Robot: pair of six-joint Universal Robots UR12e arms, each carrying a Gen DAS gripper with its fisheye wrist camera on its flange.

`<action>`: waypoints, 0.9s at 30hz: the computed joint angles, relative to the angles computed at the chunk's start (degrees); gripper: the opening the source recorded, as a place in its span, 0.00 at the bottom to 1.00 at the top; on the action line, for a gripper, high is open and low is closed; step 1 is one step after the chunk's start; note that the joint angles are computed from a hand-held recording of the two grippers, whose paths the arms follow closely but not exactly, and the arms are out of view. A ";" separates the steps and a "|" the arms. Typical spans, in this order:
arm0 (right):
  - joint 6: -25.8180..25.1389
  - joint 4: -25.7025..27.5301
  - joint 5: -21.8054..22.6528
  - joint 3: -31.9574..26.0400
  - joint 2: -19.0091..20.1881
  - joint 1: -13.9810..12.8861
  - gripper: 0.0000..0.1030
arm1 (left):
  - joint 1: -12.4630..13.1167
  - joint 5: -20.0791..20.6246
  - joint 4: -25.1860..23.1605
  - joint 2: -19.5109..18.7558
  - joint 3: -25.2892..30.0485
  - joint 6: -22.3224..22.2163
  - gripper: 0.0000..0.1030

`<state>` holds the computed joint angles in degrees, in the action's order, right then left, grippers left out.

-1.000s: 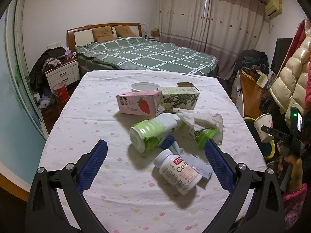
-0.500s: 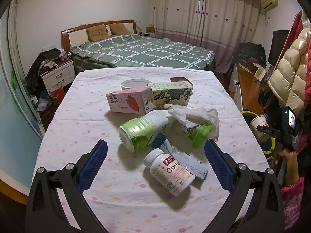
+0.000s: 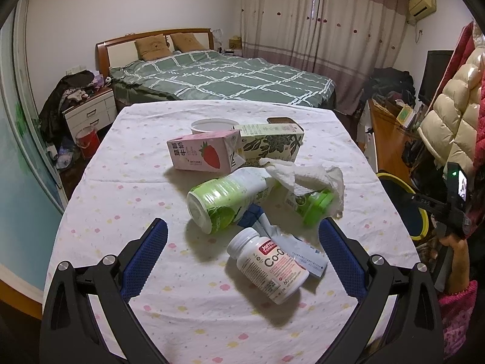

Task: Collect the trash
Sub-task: 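Carry the paper cup into the yellow bin and open the right tool, then grasp the white Co-Q supplement bottle with the left tool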

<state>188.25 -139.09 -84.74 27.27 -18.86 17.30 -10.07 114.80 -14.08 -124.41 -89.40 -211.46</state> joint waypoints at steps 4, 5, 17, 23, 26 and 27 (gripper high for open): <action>-0.52 -4.42 0.74 5.21 -2.81 0.21 0.63 | 0.11 -1.83 0.25 0.03 -0.60 2.05 0.95; -0.75 -5.04 0.92 5.97 -3.25 0.26 0.63 | 0.15 -2.41 0.39 0.03 -0.75 2.47 0.95; -2.73 -6.69 2.53 7.95 -4.79 0.96 0.63 | 2.17 -16.17 5.31 -1.90 -1.54 19.14 0.95; -2.94 -6.47 2.38 8.29 -4.96 1.05 0.63 | 3.96 -21.95 2.74 -2.66 -0.48 23.19 0.95; -2.81 -6.04 2.50 7.90 -4.76 1.03 0.64 | 4.61 -23.95 1.99 -2.95 -0.10 23.68 0.95; -2.92 -5.92 2.57 7.79 -4.68 1.01 0.64 | 4.70 -24.37 1.84 -3.04 -0.01 23.81 0.95</action>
<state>185.33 -145.01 -82.16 35.06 -23.54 18.30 -5.37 90.42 -12.24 -127.46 -89.41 -187.65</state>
